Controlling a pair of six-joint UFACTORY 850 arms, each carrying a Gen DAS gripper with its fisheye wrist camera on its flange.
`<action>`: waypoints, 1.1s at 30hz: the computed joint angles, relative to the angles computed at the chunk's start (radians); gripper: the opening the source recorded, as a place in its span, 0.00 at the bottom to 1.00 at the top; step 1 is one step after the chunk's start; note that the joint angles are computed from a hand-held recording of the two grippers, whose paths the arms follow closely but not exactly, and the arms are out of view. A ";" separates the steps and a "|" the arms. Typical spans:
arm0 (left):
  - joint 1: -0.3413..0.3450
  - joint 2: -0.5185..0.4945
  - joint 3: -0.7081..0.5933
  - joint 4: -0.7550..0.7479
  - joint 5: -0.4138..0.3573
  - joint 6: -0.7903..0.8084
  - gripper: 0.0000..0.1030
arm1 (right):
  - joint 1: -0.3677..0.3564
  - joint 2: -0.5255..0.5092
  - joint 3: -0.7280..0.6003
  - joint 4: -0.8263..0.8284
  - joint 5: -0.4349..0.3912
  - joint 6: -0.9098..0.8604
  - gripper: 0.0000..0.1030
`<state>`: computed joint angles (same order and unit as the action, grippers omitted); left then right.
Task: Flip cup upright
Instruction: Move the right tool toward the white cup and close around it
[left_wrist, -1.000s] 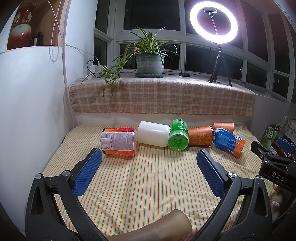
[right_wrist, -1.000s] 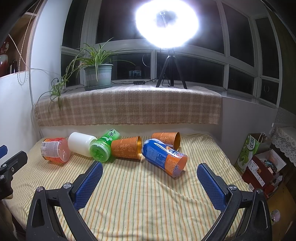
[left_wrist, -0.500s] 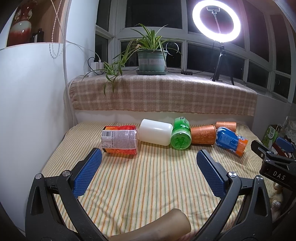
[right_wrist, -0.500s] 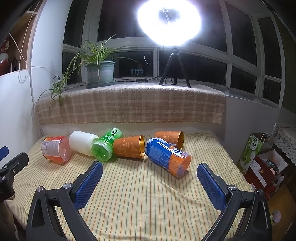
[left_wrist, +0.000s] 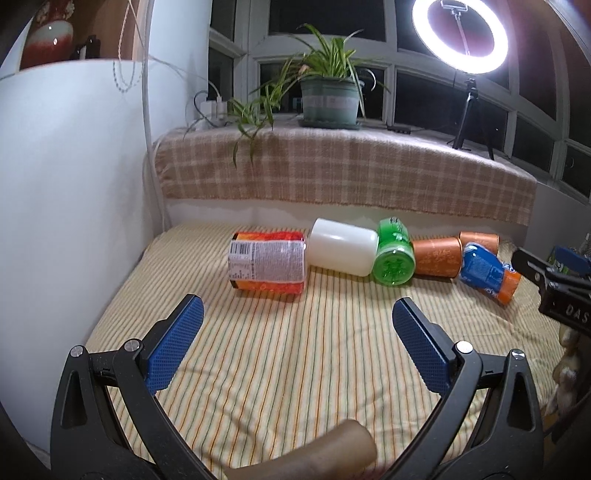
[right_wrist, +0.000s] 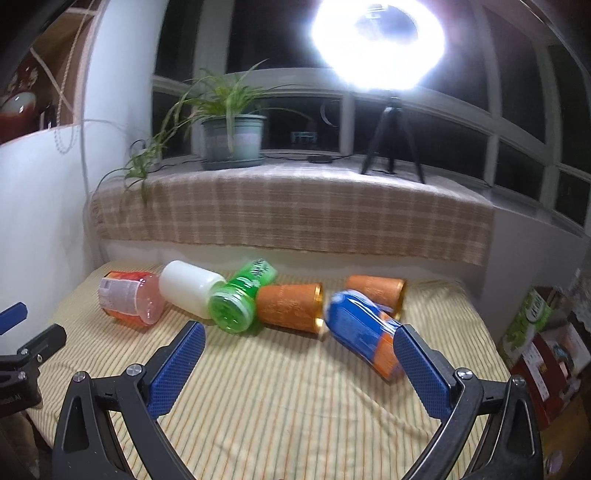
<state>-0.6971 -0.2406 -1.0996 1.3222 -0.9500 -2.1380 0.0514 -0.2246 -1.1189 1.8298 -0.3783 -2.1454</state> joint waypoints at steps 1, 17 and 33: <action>0.006 0.005 0.005 -0.005 0.014 0.000 1.00 | 0.004 -0.008 -0.010 -0.020 -0.008 0.007 1.00; 0.073 0.077 0.100 -0.104 0.124 0.012 1.00 | 0.104 -0.282 -0.416 -0.779 -0.180 0.558 1.00; 0.120 0.143 0.190 -0.182 0.115 -0.013 1.00 | 0.260 -0.589 -0.840 -1.359 -0.363 0.865 1.00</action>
<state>-0.5769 -0.0979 -0.9094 1.1407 -0.8346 -2.1514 0.3116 -0.8137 -1.9593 0.4703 -0.7416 -1.2805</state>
